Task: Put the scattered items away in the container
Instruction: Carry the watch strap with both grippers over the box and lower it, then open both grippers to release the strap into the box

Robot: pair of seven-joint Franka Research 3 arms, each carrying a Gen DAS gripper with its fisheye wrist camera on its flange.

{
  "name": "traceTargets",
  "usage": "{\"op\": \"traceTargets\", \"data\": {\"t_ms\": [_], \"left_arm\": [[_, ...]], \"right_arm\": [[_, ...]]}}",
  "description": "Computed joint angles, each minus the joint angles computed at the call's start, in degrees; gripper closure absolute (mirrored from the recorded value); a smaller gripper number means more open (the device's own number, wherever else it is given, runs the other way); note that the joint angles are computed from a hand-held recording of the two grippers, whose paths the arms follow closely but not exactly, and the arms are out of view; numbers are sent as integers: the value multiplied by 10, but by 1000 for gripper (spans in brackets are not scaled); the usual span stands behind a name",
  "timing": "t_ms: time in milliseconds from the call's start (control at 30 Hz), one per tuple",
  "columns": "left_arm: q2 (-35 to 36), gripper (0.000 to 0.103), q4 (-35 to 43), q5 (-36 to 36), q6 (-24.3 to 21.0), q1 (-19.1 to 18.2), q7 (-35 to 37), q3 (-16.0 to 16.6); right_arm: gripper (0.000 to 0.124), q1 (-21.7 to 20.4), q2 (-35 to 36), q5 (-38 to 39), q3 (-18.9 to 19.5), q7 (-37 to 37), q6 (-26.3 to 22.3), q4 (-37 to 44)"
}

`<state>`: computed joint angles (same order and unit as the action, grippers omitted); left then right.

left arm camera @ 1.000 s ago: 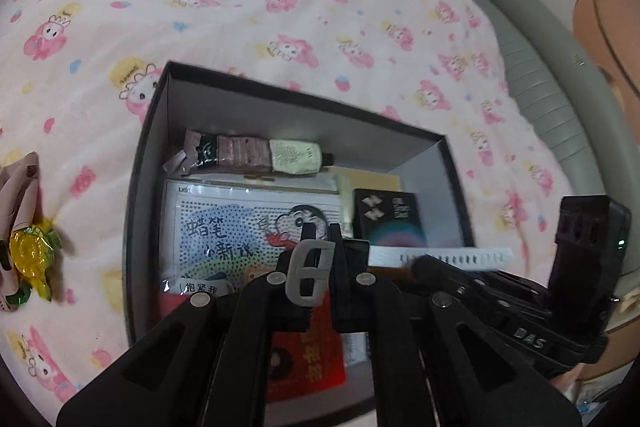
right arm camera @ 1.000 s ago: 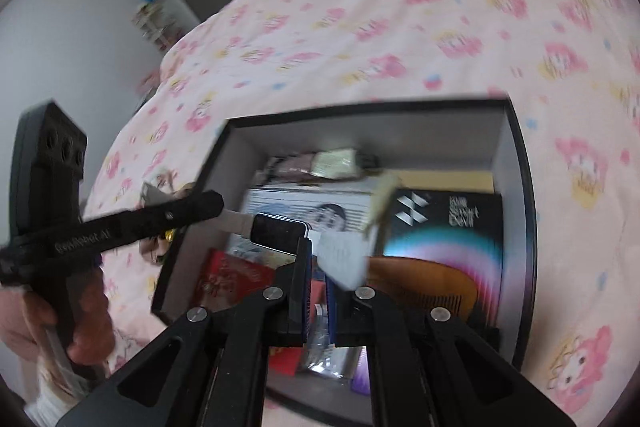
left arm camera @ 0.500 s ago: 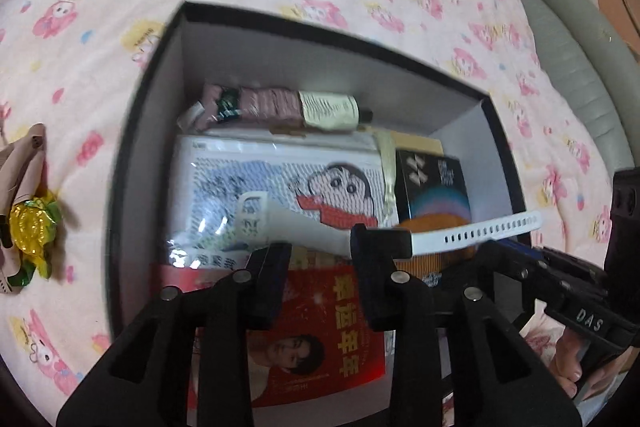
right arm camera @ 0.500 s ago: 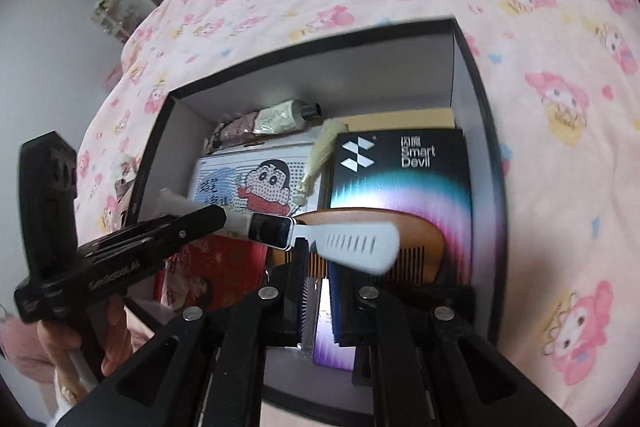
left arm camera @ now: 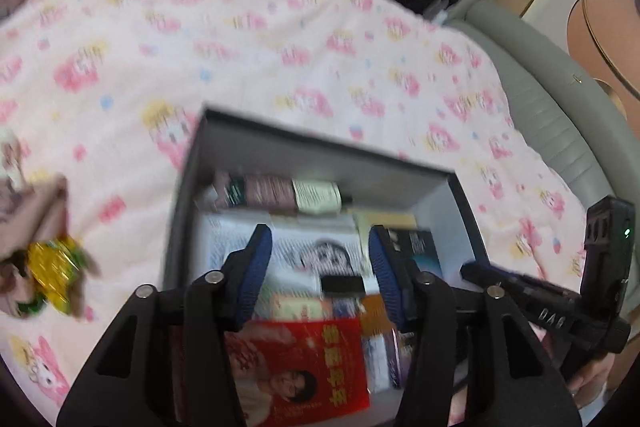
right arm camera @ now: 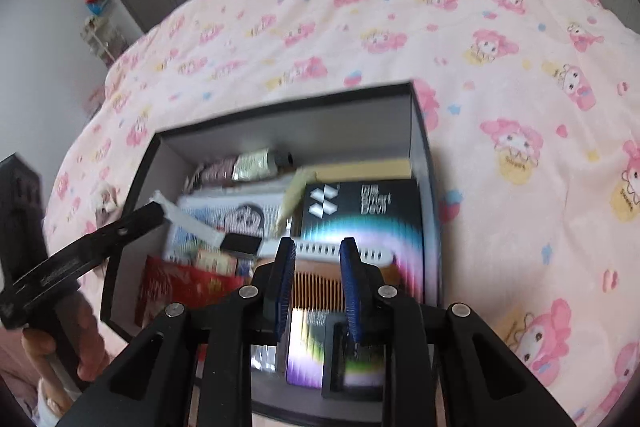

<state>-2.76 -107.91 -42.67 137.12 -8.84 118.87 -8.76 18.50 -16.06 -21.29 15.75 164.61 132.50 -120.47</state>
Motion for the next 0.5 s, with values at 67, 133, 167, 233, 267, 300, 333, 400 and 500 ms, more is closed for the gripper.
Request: {"op": "traceTargets", "data": {"t_ms": [67, 133, 167, 233, 267, 300, 333, 400, 500], "left_arm": [[-10, 57, -16, 13, 43, -4, 0, -4], [-2, 58, -9, 31, 34, -7, -7, -4], [9, 61, 3, 36, 16, -8, -15, -4], [47, 66, 54, 53, -52, -4, -50, -8], [72, 68, 89, 71, -91, -3, -72, -13], [86, 70, 108, 86, -111, -2, -83, -19], [98, 71, 124, 104, -121, -2, -92, -26], [114, 71, 142, 148, -129, -7, -119, -36], [140, 74, 167, 190, -163, -10, -158, -47]], "right_arm": [[104, 6, 15, 14, -8, -29, 14, 1], [105, 12, 38, 30, -15, -58, 15, 10], [105, 14, 48, 35, -17, -60, 5, 17], [105, 15, 59, 39, -25, -62, 8, 24], [105, 15, 63, 34, -28, -66, 17, 29], [105, 14, 67, 23, -29, -67, 22, 34], [105, 14, 72, 10, -29, -67, 23, 41], [105, 17, 86, 5, -33, -74, 17, 51], [105, 27, 97, 70, -51, -111, 31, 43]]}}
